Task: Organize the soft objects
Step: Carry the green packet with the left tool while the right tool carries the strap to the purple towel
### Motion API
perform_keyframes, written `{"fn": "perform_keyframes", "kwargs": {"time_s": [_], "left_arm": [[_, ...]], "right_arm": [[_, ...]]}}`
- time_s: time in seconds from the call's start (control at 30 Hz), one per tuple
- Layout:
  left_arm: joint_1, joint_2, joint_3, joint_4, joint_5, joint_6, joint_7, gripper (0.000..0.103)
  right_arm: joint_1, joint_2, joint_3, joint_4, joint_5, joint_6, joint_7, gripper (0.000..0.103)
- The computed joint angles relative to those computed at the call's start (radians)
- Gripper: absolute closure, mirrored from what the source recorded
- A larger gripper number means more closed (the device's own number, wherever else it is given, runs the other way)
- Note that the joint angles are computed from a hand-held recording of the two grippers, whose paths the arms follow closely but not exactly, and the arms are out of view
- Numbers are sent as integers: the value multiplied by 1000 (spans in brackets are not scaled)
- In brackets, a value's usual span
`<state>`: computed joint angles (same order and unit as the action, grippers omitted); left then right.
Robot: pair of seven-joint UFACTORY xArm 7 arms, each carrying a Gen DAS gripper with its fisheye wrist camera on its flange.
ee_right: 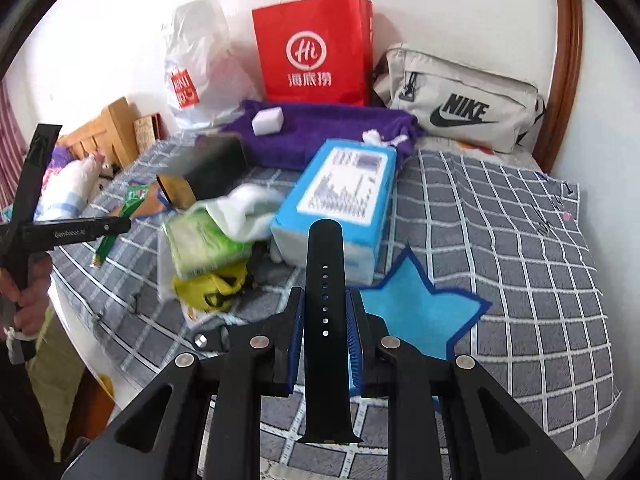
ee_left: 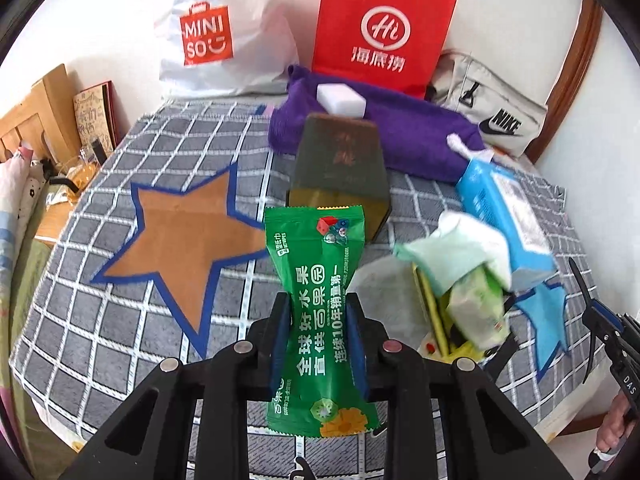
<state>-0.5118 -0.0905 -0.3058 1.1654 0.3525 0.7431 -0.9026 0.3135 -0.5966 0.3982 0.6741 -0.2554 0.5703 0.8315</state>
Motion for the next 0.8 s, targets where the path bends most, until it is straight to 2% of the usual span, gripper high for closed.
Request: {"fn": "perform_keyframes", "kwargs": {"time_s": [0.27,0.6,0.8], "left_arm": [[3,46,15,102,-5,18,25,78],[-12,159,58,274,19,50,44,78],[-22,230,90,369,-8,60,77,78]], "right_arm": [[-32,47,-20,90,-21,-13,-25,83],[-58,180,-65,222,-31,-67,-101,83],[-73,278,-91,305,-49,-94,-120,83]]}}
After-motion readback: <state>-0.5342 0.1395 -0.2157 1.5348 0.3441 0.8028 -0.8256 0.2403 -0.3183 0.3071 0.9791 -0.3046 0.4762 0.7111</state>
